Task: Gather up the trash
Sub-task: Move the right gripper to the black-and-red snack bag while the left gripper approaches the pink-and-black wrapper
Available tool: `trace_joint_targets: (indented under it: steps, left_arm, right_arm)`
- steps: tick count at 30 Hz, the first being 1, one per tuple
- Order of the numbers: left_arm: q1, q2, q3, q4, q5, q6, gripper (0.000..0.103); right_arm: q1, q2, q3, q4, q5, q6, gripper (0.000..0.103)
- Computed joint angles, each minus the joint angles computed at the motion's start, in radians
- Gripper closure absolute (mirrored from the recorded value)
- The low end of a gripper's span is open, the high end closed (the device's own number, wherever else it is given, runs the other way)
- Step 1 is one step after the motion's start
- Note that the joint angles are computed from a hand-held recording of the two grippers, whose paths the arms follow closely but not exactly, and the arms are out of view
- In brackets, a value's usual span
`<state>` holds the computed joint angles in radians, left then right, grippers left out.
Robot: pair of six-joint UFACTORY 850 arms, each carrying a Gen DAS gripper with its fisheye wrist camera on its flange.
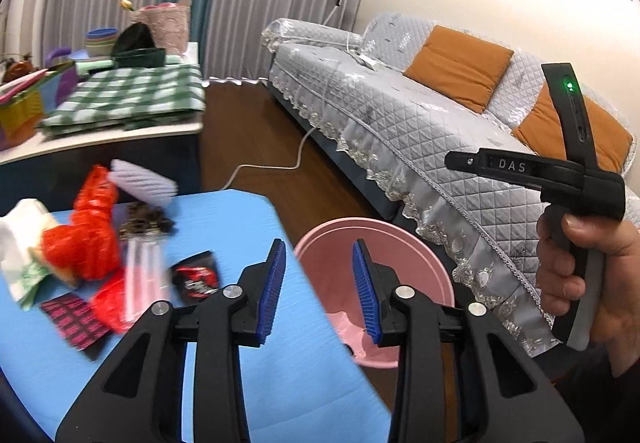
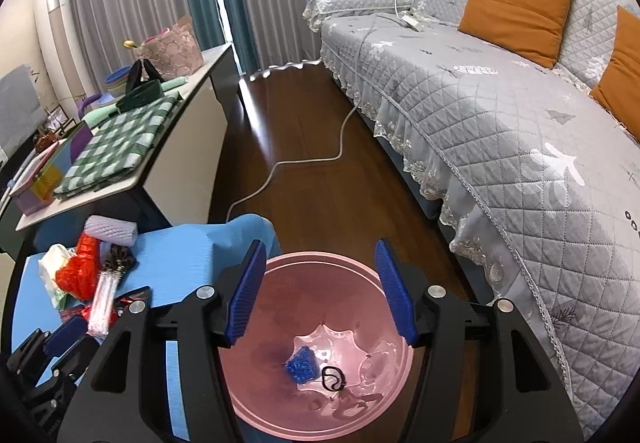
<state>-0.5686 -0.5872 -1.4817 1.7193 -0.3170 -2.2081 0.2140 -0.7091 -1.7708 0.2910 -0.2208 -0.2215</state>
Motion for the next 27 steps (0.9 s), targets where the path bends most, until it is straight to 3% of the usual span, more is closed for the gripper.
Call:
trace_joint_targets:
  steps: [6, 14, 17, 19, 27]
  left_arm:
    - [0.004, 0.107, 0.148, 0.080, -0.058, -0.111, 0.077]
    - [0.031, 0.237, 0.353, 0.162, -0.143, -0.277, 0.077]
    - [0.041, 0.258, 0.415, 0.178, -0.179, -0.322, 0.077]
    - [0.053, 0.258, 0.433, 0.176, -0.181, -0.345, 0.077]
    - [0.111, 0.247, 0.473, 0.209, -0.176, -0.464, 0.077]
  right_arm:
    - [0.035, 0.058, 0.079, 0.175, 0.060, -0.187, 0.056]
    - [0.090, 0.112, 0.166, 0.781, 0.072, -0.801, 0.061]
    - [0.114, 0.111, 0.180, 0.888, 0.076, -0.928, 0.061]
    - [0.126, 0.101, 0.175, 0.862, 0.067, -0.909, 0.061]
    - [0.176, -0.004, 0.080, 0.507, -0.017, -0.577, 0.061]
